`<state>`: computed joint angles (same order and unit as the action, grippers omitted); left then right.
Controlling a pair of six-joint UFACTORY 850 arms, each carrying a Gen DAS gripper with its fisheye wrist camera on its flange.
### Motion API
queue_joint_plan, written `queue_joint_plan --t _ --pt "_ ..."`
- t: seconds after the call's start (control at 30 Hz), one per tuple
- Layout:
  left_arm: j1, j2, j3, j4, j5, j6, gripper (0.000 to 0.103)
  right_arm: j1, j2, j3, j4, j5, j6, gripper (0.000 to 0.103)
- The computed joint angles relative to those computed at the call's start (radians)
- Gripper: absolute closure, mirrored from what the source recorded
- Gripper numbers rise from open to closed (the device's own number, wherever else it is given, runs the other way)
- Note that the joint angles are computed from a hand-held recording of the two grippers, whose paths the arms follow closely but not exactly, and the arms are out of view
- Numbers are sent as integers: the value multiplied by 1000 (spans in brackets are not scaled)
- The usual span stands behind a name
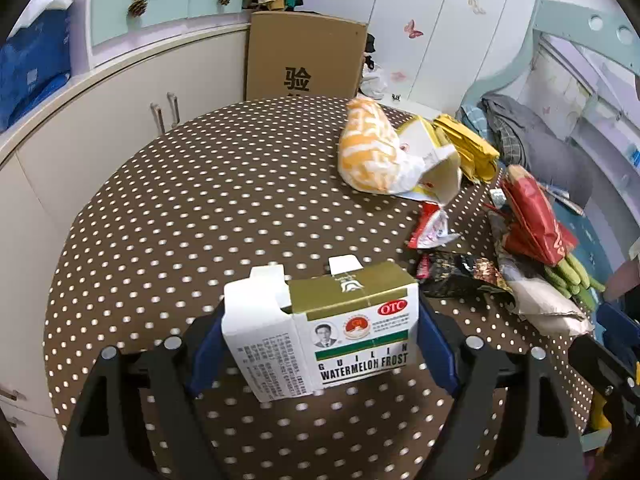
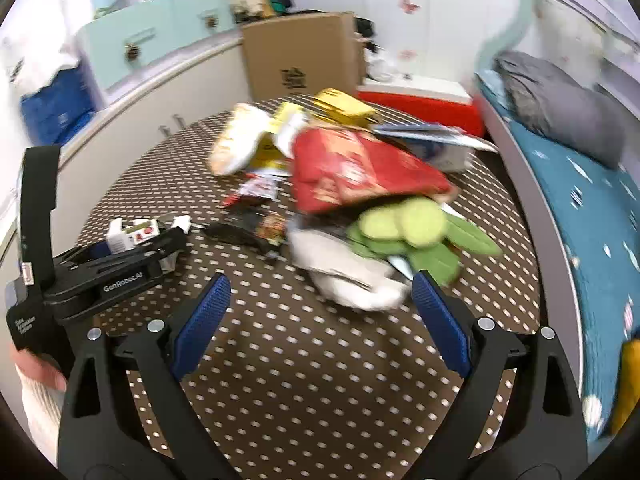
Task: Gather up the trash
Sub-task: 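Grasp the white Watermelon Frost box with the left tool, then grasp the black snack wrapper with the right tool and lift it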
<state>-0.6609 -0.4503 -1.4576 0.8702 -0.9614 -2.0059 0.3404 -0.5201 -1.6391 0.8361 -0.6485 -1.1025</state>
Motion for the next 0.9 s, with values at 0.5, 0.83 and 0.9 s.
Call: queue_joint_plan --t 0.5,0.83,0.9 --pt "-43 95 80 42 -123 -48 22 109 -173 -212 -92 -130 -44 36" --pt "-52 82 66 23 -140 -16 22 136 -165 -187 -149 -46 -97 52" --pt "-56 77 60 22 -139 -14 22 131 -157 -177 -150 -63 -99 60"
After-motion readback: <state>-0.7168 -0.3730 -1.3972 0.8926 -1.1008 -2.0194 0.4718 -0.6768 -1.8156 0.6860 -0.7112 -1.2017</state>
